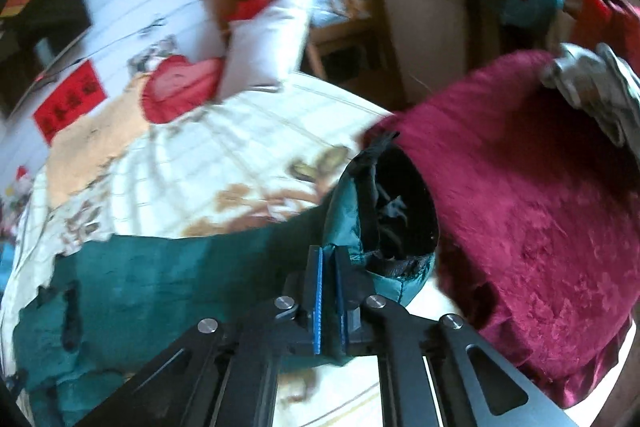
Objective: Fold large clothes
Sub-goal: 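Grasp the sleeve cuff with the right tool and lift it toward the zipper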
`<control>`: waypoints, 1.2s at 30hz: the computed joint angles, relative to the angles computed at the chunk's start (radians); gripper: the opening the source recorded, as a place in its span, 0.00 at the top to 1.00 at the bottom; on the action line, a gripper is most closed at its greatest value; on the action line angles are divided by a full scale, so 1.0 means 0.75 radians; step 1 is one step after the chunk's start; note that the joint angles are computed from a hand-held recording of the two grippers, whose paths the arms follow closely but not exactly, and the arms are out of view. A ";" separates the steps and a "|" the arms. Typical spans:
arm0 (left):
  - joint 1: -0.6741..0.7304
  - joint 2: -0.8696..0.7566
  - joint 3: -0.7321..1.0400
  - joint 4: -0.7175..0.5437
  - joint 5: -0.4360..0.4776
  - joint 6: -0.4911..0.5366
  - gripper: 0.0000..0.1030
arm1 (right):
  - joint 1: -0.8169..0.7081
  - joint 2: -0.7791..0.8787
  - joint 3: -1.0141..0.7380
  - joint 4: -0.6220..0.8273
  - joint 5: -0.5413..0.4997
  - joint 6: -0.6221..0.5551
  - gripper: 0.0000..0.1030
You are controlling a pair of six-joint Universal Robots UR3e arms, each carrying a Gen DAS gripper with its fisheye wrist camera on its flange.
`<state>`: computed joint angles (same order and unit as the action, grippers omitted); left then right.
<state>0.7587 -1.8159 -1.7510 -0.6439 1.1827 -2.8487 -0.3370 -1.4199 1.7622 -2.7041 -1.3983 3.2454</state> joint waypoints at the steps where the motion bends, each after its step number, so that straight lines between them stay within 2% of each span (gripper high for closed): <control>1: 0.005 0.007 -0.002 -0.006 -0.004 0.005 0.32 | 0.032 -0.009 -0.025 0.016 0.013 0.000 0.98; 3: 0.019 0.026 -0.014 -0.017 -0.018 0.016 0.32 | 0.096 -0.005 -0.081 0.037 0.017 -0.001 0.99; 7: 0.048 0.050 -0.028 -0.045 -0.037 0.035 0.32 | 0.247 0.053 -0.221 0.042 -0.081 -0.003 0.99; 11: 0.080 0.073 -0.045 -0.056 -0.073 0.049 0.32 | 0.220 0.099 -0.282 0.109 -0.040 0.069 0.96; 13: 0.090 0.071 -0.047 -0.064 -0.086 0.044 0.32 | 0.208 0.116 -0.257 0.150 -0.098 0.110 0.86; 15: 0.090 0.063 -0.038 -0.081 -0.086 0.042 0.32 | 0.185 0.110 -0.184 0.121 -0.138 0.128 0.49; 17: 0.085 0.058 -0.042 -0.076 -0.082 0.044 0.32 | 0.135 0.069 -0.044 0.052 -0.171 0.137 0.40; 26: 0.043 0.021 -0.045 -0.040 -0.046 0.031 0.32 | -0.110 0.064 0.284 -0.097 -0.053 0.217 0.40; 29: 0.035 0.017 -0.047 -0.031 -0.034 0.029 0.32 | -0.124 0.129 0.281 -0.221 -0.049 0.258 0.33; 33: 0.031 0.016 -0.044 -0.032 -0.023 0.026 0.32 | -0.113 0.255 0.184 -0.315 -0.083 0.309 0.33; 34: 0.030 0.013 -0.042 -0.031 -0.020 0.026 0.32 | -0.098 0.286 0.141 -0.308 -0.117 0.317 0.36; 36: 0.025 0.007 -0.033 -0.036 -0.012 0.030 0.32 | -0.085 0.318 0.085 -0.280 -0.136 0.328 0.66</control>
